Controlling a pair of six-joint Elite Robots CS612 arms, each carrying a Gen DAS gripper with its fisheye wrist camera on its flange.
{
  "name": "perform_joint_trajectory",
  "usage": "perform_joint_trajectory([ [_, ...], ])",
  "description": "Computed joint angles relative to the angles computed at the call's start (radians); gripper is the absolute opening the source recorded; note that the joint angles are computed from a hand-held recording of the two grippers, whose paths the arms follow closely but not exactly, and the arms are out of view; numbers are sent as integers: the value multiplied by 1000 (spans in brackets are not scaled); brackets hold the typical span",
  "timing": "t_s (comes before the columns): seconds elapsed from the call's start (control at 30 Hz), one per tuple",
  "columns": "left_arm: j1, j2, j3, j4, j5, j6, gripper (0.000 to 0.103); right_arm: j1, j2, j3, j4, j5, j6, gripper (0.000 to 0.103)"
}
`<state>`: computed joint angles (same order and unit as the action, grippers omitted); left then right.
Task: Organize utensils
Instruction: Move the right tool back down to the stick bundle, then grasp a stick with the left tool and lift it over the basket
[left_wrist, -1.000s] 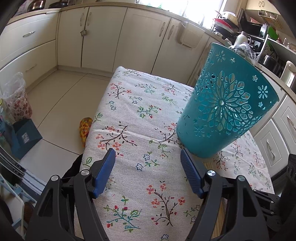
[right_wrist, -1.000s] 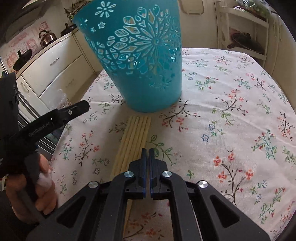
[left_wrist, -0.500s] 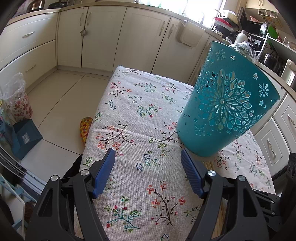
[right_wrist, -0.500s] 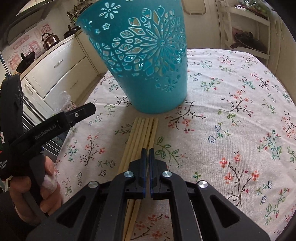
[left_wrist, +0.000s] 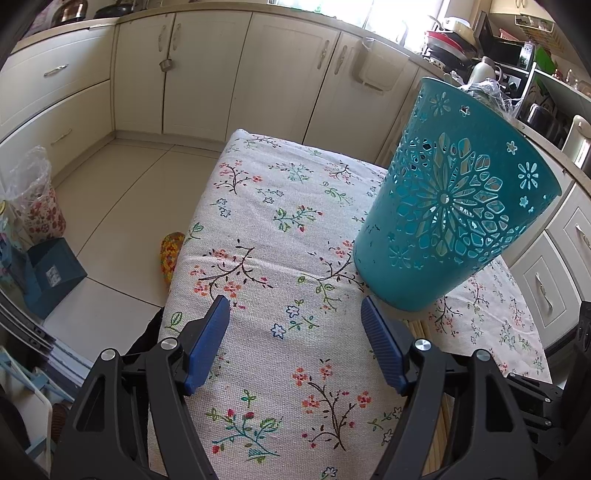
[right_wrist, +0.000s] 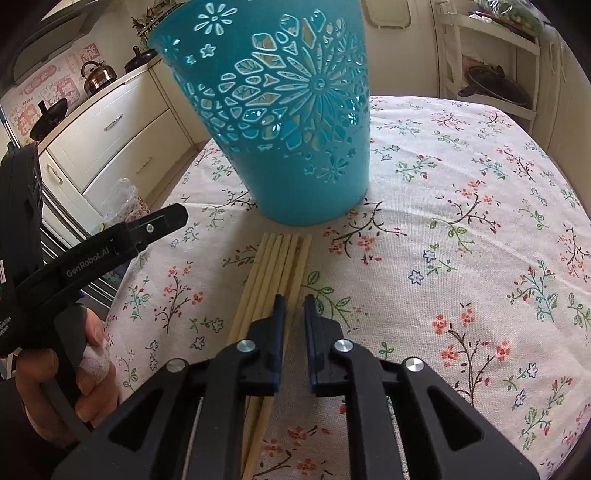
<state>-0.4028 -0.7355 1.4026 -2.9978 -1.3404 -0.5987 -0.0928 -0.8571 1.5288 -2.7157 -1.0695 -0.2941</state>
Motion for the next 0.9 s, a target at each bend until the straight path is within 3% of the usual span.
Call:
perform_joint_trajectory([
  [0.17, 1, 0, -1, 2, -1, 3, 70, 8, 3, -2, -20, -26, -2, 14],
  [0.3, 0, 0, -5, 16, -12, 20, 70, 25, -1, -4, -20, -91, -53, 13],
  [0.47, -11, -4, -34, 145, -117, 136, 70, 13, -12, 3, -1, -123, -98, 11],
  [0.57, -36, -4, -43, 190, -63, 197, 70, -9, -12, 15, -8, -86, -65, 9],
  [0.9, -58, -2, -74, 297, 41, 221, 71, -26, -10, 14, 12, -14, -24, 10],
])
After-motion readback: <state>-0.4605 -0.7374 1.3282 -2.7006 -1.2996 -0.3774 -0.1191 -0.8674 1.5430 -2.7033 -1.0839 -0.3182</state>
